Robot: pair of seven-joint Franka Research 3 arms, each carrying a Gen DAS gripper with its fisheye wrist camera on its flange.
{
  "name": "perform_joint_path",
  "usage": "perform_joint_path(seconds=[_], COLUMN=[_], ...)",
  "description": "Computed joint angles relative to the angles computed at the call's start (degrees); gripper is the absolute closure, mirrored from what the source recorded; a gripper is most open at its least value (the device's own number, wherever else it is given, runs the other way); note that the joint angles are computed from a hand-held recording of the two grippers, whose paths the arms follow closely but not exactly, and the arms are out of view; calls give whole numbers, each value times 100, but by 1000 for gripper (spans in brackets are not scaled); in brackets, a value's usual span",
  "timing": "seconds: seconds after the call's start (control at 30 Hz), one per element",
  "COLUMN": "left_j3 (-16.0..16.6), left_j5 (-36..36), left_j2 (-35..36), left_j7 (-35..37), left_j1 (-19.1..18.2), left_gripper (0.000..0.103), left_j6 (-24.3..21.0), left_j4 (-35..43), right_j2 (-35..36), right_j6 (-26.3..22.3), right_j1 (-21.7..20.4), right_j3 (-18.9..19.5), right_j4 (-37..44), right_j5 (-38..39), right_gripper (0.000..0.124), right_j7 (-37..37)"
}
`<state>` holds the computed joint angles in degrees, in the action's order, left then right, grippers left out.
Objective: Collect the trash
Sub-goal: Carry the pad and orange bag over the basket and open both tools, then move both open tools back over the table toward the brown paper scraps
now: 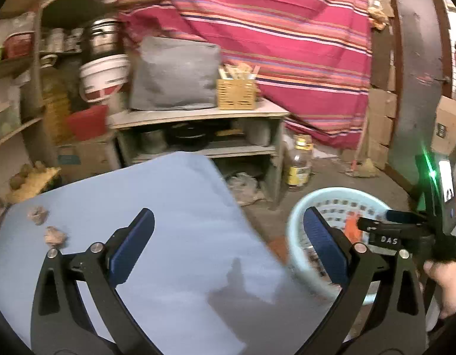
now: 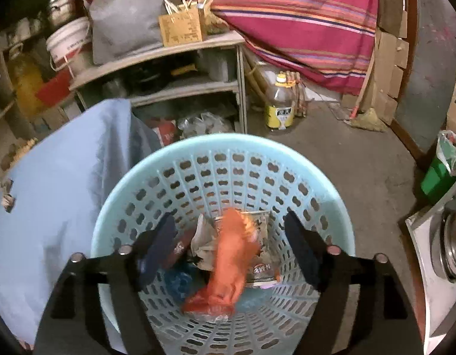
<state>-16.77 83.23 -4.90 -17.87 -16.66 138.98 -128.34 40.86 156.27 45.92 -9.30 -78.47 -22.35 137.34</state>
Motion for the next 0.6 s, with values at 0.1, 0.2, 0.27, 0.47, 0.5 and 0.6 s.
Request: perform_joint_path(seconds=[0.1, 0.2, 0.27, 0.47, 0.5, 0.6], left_j3=[37, 77, 74, 48, 64, 119], left_j5=[-127, -243, -263, -139, -120, -54], left_j2=[-504, -974, -1299, -2039, -2152, -2402], left_j7=[44, 7, -80, -306, -323, -349], left_j1=[76, 257, 407, 809, 879, 1076], left_gripper=[5, 5, 5, 5, 5, 5], left_j6=[-124, -82, -102, -121, -119, -55], left_j4=[-481, -936, -1256, -1910, -2005, -2213], right_j2=[85, 60, 28, 340, 442, 919], right_j6=[-226, -315, -174, -195, -265, -650], right_j1=[165, 391, 550, 694, 691, 680], right_j3=[-136, -332, -454, -364, -321, -134], right_j4=[194, 258, 256, 922, 1104, 1949], right_j5=[-103, -383, -656, -1036, -1021, -824], right_gripper=[40, 34, 29, 26, 26, 26], right_j7=[205, 683, 1049, 1283, 1232, 945])
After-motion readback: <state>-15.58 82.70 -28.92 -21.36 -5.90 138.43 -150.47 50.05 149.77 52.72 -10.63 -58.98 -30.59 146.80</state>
